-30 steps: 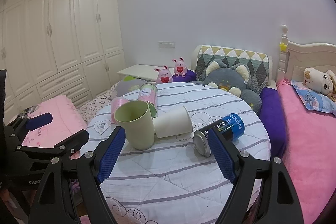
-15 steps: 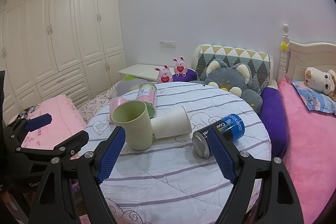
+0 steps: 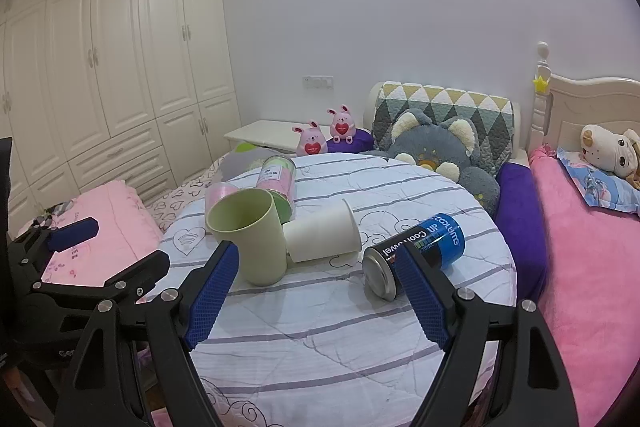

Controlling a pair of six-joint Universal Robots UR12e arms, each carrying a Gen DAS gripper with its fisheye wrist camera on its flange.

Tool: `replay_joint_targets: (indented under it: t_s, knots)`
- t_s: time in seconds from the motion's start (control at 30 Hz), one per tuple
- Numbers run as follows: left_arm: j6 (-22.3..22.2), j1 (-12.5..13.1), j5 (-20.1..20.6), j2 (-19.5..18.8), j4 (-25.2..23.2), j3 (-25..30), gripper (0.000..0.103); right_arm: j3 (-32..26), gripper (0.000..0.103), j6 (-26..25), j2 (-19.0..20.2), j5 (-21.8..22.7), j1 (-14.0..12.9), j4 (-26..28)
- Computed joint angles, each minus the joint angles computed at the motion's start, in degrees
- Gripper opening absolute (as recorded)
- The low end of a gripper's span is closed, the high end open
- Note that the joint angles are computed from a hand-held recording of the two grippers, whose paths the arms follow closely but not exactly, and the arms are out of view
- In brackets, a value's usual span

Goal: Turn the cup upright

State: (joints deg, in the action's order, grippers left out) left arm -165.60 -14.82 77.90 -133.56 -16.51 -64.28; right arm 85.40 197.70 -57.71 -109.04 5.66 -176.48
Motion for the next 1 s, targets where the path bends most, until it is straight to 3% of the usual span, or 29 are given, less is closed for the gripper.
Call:
replay_joint_targets:
  t_s: [1.0]
  knots:
    - [-0.5,-0.2,1.7,-1.0,1.7,0.7,0.103,-0.4,0.082,0.1,0.2,0.5,-0.2,2.2]
